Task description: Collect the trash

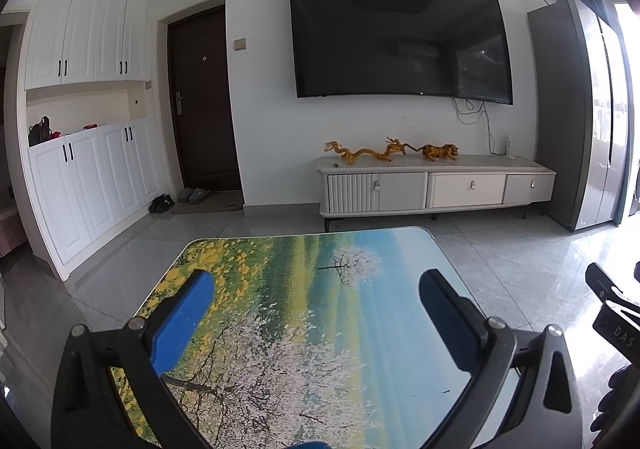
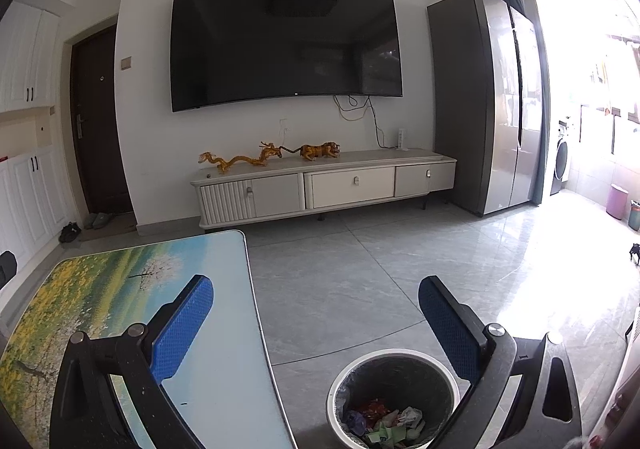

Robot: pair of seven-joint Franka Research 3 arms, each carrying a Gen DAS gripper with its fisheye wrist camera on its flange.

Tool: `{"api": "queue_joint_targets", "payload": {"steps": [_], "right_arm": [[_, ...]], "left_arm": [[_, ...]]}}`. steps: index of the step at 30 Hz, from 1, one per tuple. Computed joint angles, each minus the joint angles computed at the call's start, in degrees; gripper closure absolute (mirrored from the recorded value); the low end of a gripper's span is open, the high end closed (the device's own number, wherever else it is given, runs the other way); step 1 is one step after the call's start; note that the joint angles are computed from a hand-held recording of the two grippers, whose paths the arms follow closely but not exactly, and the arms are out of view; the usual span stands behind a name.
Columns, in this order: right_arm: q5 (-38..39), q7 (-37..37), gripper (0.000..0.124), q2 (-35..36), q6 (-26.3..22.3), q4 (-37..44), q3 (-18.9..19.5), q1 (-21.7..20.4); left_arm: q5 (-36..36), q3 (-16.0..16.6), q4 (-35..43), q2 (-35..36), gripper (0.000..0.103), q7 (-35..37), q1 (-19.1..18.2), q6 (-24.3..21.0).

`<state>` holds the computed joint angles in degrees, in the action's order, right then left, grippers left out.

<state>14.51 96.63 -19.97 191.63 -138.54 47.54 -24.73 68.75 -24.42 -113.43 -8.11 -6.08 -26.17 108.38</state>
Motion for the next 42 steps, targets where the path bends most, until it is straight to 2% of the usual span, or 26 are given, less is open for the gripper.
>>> {"api": "queue_joint_targets", "payload": {"steps": [14,29,42], "right_arm": [[-0.57,0.91,0.021,-0.63,-0.08,-0.04,1.35,-1.69],[-0.83,0.80,0.021,-0.05,-0.19,0.12,0.80,-1.06],[-1.61,2.62,0.021,-1.34,-0.57,-0.11,2.80,-3.36]], "left_arm": [[-0.09,-0.08,-0.45,-0.30,0.000,0.14,0.16,1.33],[-0.57,0.04,-0.61,-0.24,0.000,-0.26,0.26,2.10],[-0.78,0.05,-0.42,-0.09,0.000,-0.94,0.10,2.50]]}}
